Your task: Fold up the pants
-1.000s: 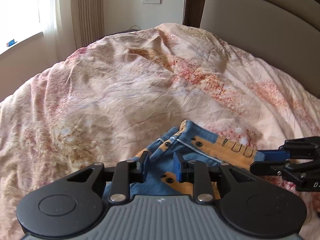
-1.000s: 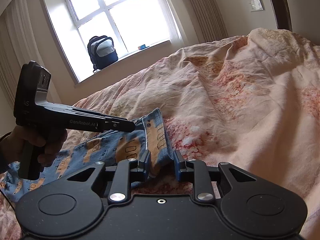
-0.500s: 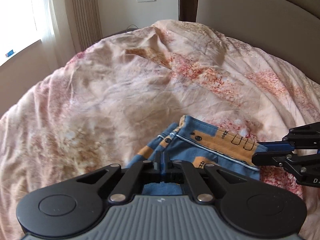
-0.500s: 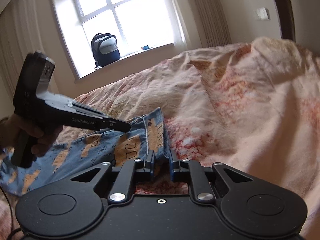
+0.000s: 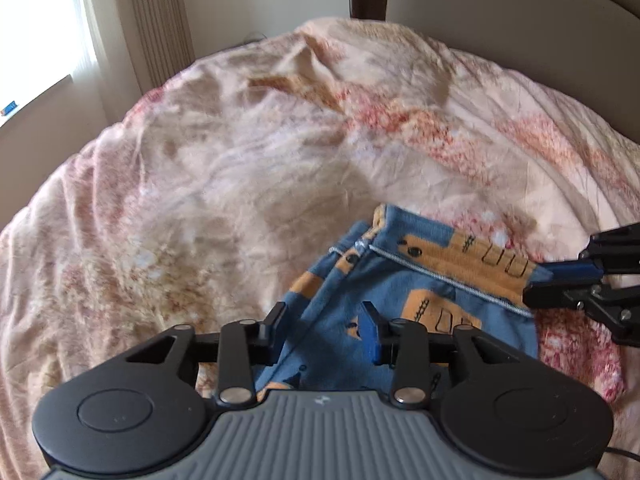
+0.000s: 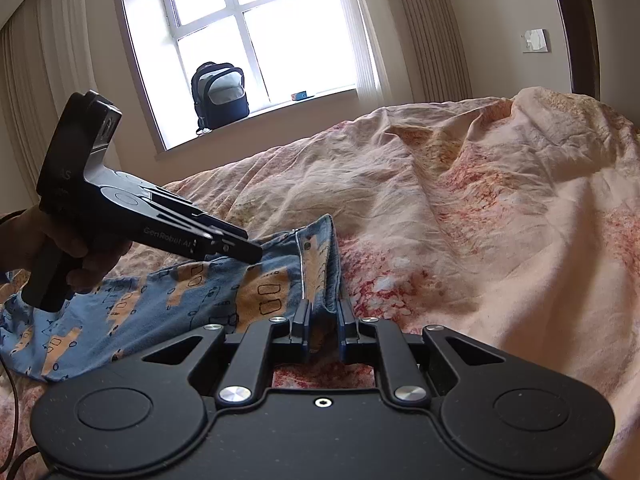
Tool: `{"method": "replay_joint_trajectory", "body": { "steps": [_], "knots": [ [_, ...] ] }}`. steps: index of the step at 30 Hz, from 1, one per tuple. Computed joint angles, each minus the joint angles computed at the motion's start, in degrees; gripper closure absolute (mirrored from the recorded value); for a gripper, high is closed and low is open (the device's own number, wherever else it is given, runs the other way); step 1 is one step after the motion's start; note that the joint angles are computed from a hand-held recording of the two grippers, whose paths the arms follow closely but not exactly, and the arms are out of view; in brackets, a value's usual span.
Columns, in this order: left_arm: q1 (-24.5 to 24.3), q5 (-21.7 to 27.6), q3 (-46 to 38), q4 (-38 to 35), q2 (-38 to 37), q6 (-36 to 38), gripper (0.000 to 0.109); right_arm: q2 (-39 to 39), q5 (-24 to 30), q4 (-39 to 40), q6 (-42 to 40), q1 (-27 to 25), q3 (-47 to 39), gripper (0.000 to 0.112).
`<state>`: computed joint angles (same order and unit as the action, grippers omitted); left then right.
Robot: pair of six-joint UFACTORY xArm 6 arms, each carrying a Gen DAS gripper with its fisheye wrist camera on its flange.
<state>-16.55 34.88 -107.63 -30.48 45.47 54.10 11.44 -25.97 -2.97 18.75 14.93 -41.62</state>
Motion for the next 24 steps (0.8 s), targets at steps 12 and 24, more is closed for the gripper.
{"method": "replay_joint_trajectory", "body": {
  "steps": [12, 24],
  "knots": [
    [-1.40, -7.50, 7.21, -1.16, -4.50, 4.25, 0.107, 0.19, -0.18, 2.09, -1.68, 0.59, 0.03, 0.098],
    [-1.84, -11.13, 7.80, 16.23, -3.76, -5.93, 0.093, 3.07, 4.37, -8.33, 5.78, -1.67, -4.96, 0.099]
  ]
}}
